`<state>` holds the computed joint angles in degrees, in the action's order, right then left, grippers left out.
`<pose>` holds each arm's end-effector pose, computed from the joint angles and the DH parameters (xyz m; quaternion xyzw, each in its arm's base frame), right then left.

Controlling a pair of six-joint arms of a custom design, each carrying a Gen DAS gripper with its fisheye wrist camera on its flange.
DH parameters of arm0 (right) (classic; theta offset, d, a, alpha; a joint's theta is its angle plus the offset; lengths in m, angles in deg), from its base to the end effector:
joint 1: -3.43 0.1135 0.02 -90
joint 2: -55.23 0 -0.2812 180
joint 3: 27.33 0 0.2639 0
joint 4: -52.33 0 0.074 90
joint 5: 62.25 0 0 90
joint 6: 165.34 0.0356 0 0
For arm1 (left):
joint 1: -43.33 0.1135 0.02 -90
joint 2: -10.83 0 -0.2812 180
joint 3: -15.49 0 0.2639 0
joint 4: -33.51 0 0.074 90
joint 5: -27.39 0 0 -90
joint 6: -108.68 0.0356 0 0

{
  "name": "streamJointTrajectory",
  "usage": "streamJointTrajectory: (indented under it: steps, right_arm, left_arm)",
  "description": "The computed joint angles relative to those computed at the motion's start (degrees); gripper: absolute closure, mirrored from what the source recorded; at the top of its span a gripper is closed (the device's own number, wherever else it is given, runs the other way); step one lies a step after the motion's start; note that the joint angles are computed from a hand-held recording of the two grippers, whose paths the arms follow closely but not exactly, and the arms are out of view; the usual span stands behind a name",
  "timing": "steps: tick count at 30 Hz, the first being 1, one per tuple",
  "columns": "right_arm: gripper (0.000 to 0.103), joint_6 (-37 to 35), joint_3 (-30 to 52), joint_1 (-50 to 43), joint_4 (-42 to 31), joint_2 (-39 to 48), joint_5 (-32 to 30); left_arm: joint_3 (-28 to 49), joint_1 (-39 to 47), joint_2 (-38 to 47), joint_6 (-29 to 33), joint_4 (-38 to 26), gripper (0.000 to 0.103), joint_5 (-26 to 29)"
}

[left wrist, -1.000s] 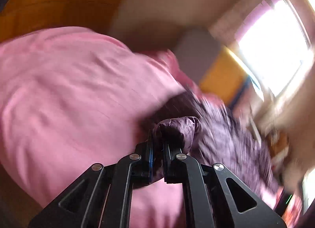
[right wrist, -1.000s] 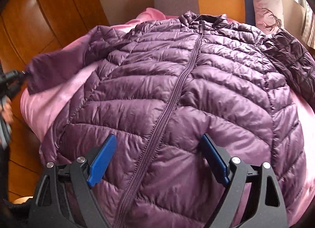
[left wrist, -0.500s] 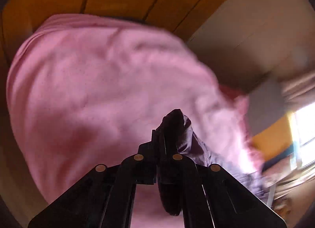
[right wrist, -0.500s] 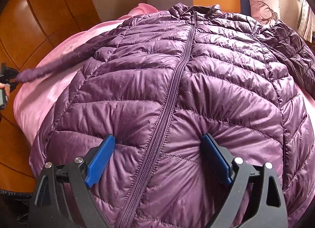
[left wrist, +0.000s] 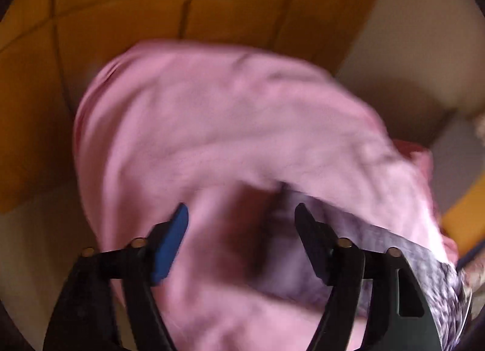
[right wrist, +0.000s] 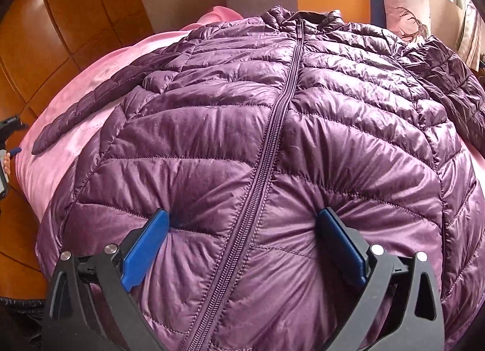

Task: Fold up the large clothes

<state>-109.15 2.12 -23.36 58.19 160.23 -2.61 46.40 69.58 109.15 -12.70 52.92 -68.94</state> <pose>0.1822 -0.0718 0.0314 -0.1042 0.9454 0.1367 0.2770 0.2093 0.1076 0.0668 -0.4666 0.8072 0.0355 0.3598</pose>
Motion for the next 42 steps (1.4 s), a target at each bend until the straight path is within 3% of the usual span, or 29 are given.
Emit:
streamJointTrajectory:
  steps: [4, 8, 12, 14, 19, 25, 27, 28, 29, 31, 35, 39, 42]
  right_arm:
    - [0.020, -4.71, 8.62, -11.58, -19.57, -2.89, -8.55]
    - [0.021, -4.17, 21.52, -27.35, -30.22, 1.00, -14.37]
    - [0.027, 8.46, 40.87, -39.11, -33.23, 14.17, -14.30]
    - [0.030, 16.88, 51.48, -42.88, -33.69, 21.68, -13.40]
    - [0.030, 38.41, 74.80, -46.86, -34.23, 37.27, -12.41]
    - [0.031, 52.92, 91.46, -44.48, -34.65, 46.50, -9.96]
    - [0.048, 52.18, 98.32, -43.16, -39.56, 49.50, -8.37]
    - [0.070, 50.02, 101.86, -43.06, -43.68, 50.66, -7.97]
    - [0.089, 47.32, 102.53, -43.45, -45.88, 50.19, -7.13]
    - [0.098, 43.41, 97.69, -44.12, -43.43, 46.06, -7.55]
    - [0.099, 33.31, 76.69, -48.53, -31.09, 31.83, -4.80]
    - [0.099, 24.02, 77.00, -49.44, -35.39, 34.96, 1.75]
    - [0.089, 22.99, 74.46, -50.28, -33.15, 35.17, 2.13]
  left_arm:
    - [-5.55, -18.23, -7.30, -2.51, 2.76, 0.032, -1.39]
    - [-5.12, -41.54, -3.25, -8.06, 8.14, 0.032, -5.41]
    - [1.64, -59.38, 7.11, -10.72, 11.99, 0.032, -8.17]
    - [6.53, -64.92, 11.34, -11.26, 9.48, 0.032, -8.82]
    - [14.24, -71.53, 18.18, -12.32, 5.18, 0.032, -8.53]
    - [20.40, -73.88, 22.42, -12.80, -2.45, 0.032, -10.27]
    - [21.45, -74.16, 23.24, -13.83, -4.21, 0.032, -10.50]
    - [21.95, -73.99, 23.54, -14.06, -4.89, 0.032, -10.37]
    - [22.46, -73.82, 23.89, -14.28, -5.43, 0.032, -10.19]
    - [23.61, -73.95, 24.66, -14.55, -6.91, 0.031, -10.46]
    - [24.69, -74.09, 25.42, -14.63, -8.72, 0.031, -10.76]
    - [24.88, -73.62, 25.83, -15.19, -9.05, 0.031, -9.81]
    - [25.25, -73.08, 25.32, -14.49, -10.66, 0.031, -9.49]
